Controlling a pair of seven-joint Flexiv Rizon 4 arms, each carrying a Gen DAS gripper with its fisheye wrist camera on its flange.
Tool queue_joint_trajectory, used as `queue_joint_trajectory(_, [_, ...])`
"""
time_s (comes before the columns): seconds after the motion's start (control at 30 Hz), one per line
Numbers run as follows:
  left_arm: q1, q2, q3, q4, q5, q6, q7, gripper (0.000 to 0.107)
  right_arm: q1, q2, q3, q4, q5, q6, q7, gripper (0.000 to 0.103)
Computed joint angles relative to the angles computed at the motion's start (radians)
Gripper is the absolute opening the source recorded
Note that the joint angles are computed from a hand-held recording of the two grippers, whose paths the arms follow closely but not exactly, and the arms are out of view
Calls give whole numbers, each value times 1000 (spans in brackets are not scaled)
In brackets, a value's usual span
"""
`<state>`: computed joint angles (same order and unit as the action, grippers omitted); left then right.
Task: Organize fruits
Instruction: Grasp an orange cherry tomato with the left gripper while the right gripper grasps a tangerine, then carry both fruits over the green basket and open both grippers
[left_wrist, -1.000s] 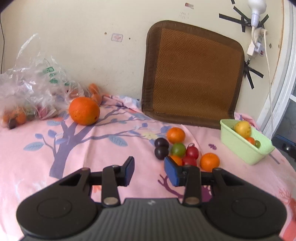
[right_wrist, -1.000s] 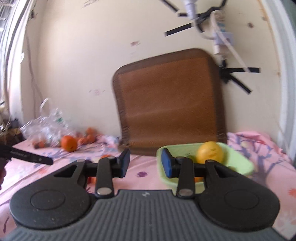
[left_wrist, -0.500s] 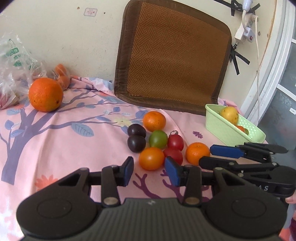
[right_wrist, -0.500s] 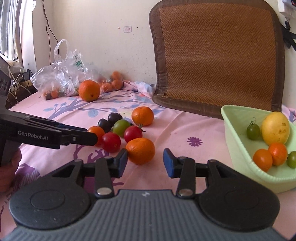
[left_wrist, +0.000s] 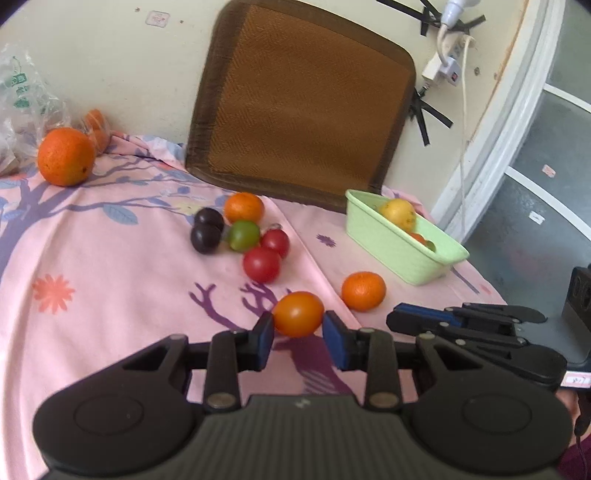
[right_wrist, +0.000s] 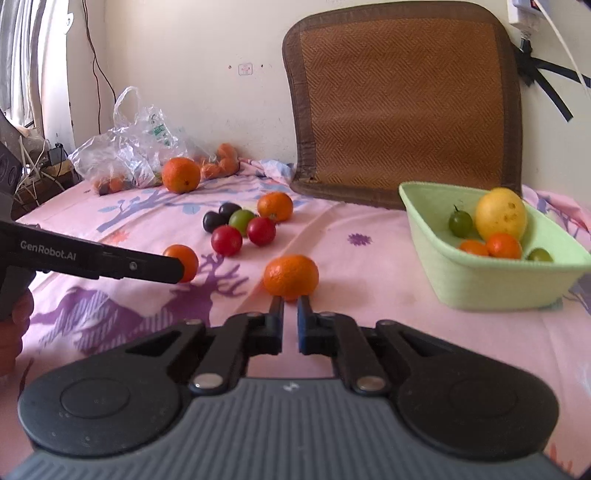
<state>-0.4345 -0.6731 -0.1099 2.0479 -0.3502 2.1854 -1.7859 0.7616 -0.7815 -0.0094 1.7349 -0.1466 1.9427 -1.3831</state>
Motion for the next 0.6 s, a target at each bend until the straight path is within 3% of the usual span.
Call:
queue_joint_trajectory(0.1, [-109, -19, 72, -37, -94, -36, 80, 31, 22, 11, -30, 24, 29, 4, -4, 18])
queue_joint_trajectory(0.13, [-141, -23, 95, -48, -133, -44, 110, 31, 12, 9, -19, 20, 31, 12, 1, 31])
queue_joint_trajectory(0.23, [-152, -21, 90, -61, -189, -56, 129, 32, -6, -4, 0, -5, 34, 34, 10, 52])
queue_joint_trajectory(0.4, [-216, -30, 131, -94, -292, -81, 217, 32, -32, -40, 31, -74, -19, -2, 21, 52])
queue_joint_trajectory(0.6, [-225, -39, 123, -115, -322, -106, 271, 36, -84, -78, 89, -152, -109, -103, 45, 49])
